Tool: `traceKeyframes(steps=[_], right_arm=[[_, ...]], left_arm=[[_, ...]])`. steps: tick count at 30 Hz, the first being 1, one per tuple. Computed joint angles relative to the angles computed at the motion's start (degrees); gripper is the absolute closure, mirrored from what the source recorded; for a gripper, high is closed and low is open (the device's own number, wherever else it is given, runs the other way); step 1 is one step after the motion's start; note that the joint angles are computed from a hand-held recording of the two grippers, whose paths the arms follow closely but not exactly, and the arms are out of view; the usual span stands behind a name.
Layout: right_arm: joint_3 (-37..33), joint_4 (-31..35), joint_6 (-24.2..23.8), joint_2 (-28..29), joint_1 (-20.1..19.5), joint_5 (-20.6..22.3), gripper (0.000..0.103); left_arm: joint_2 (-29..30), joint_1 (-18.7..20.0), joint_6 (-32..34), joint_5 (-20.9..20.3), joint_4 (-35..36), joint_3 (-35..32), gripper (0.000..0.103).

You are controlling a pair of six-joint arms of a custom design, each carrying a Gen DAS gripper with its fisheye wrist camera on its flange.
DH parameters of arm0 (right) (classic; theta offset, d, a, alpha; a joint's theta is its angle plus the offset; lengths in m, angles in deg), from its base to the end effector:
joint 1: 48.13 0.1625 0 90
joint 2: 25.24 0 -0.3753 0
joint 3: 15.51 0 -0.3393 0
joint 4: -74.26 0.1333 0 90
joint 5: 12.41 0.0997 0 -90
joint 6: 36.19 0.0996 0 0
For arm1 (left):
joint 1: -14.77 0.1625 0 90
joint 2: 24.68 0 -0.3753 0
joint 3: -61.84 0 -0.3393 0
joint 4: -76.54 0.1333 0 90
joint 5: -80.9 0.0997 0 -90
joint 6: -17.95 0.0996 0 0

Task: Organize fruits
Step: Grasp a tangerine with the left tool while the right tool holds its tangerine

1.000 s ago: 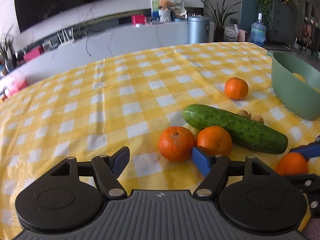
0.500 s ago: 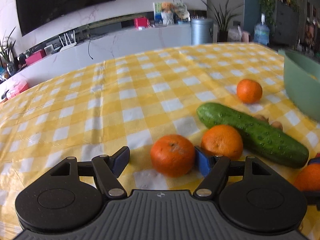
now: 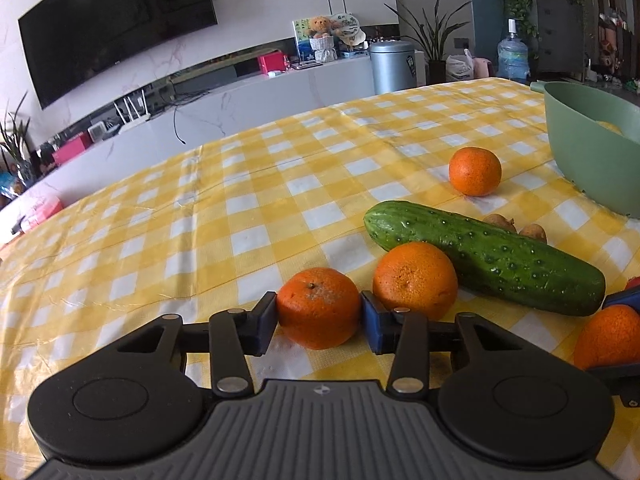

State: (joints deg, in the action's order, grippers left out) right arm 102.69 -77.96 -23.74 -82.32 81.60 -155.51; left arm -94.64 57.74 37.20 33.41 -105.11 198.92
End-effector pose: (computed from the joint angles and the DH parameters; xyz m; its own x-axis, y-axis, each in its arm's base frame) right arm 0.3408 -0.3261 0.1226 -0.5983 -0.1974 0.7766 -0.5224 0.8310 -0.1911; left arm -0.1426 -0.4070 0.1771 -0.4487 0.5331 -0.7172 0.8618 0.4706 -0.1893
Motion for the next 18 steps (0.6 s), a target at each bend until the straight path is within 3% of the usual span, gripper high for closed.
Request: traceKeyframes(steps=[9, 15, 18], right_arm=[[0.33, -1.13, 0.49, -0.12, -0.04, -0.15, 0.066], [2.33, -8.17, -0.81, -0.59, 0.44, -0.61, 0.066], [2.95, -10.69, -1.01, -0.71, 0.65, -0.97, 0.066]], left_arm=[[-5.56, -1.15, -12.38, 3.96, 9.41, 0.73, 0.053], [-9.26, -2.68, -19.05, 6.91, 13.73, 1.22, 0.053], [-12.1, -3.0, -21.78, 6.08, 15.18, 1.39, 0.053]])
